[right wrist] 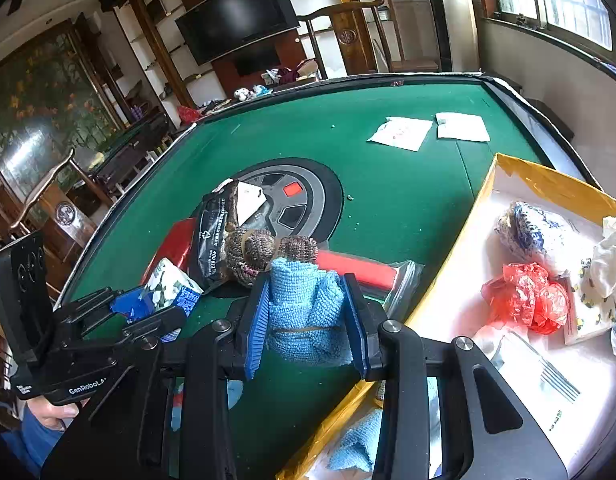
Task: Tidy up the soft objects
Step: 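Lift the tissue pack and blue cloth toward the box tray, then lower the tissue pack and blue cloth into the box tray and open both grippers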
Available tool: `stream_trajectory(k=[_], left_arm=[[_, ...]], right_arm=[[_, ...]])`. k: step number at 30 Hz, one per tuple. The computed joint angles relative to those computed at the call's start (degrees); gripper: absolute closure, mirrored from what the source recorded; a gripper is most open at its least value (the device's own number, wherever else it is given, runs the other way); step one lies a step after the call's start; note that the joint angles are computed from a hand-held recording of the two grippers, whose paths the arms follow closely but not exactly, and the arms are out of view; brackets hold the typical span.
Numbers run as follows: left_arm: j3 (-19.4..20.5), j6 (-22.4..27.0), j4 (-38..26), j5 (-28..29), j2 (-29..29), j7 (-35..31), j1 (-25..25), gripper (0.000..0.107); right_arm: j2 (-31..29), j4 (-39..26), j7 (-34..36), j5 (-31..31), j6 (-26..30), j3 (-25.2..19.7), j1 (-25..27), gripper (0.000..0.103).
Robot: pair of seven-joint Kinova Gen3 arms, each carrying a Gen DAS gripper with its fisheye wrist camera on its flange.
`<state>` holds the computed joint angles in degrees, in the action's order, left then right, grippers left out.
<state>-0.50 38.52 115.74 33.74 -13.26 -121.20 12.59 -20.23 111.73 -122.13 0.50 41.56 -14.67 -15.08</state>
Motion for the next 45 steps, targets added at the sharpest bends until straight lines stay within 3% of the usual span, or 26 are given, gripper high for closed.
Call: stream_trajectory(k=[7,10,14,18,23,27,31,38,45], left_arm=[[-0.34,0.34,-0.71,2.42,0.77,-1.95,0.82,0.055],[0.74,0.72,-1.44,3.07,1.40,-1.45,1.11,0.055],[3.13,0.12,-2.27,3.64,1.42,-0.24,2.70,0.055],[5.85,0.87,-4.65,4.89,3.38,1.08,5.90,0.055],[10.27,0.38,-7.51,6.27,6.49,2.29,10.31,0.055],[13.17,0.24,-9.65,7.11,9.65,2.86,13.36,0.055],[15.07,-0.61,-10.40,6.59,12.07,2.99,15.36,0.055],[15.39,1.24,-10.11,10.69,13.83,-2.33,14.76,0.054],[14.40,3.76,-10.01,16.96,14.62,-6.93,12.51,0.045]], right_arm=[[-1.44,0.49,-1.19,0.42,-0.45,0.20,1.27,0.069],[-2.38,0.19,-3.63,2.53,0.49,-1.33,3.84,0.069],[-4.51,0.69,-5.69,2.88,1.04,0.07,6.22,0.069],[-6.91,0.35,-9.92,6.18,4.58,-0.79,12.27,0.069],[-7.91,-0.40,-11.41,8.10,10.79,2.80,16.64,0.069],[-8.64,0.34,-8.74,5.70,12.30,9.28,16.11,0.069],[-8.54,0.56,-7.09,4.25,13.53,11.92,17.19,0.069],[-6.90,-0.88,-7.78,6.45,15.42,8.45,19.02,0.066],[-9.01,-0.39,-9.53,6.68,14.66,8.81,19.84,0.065]])
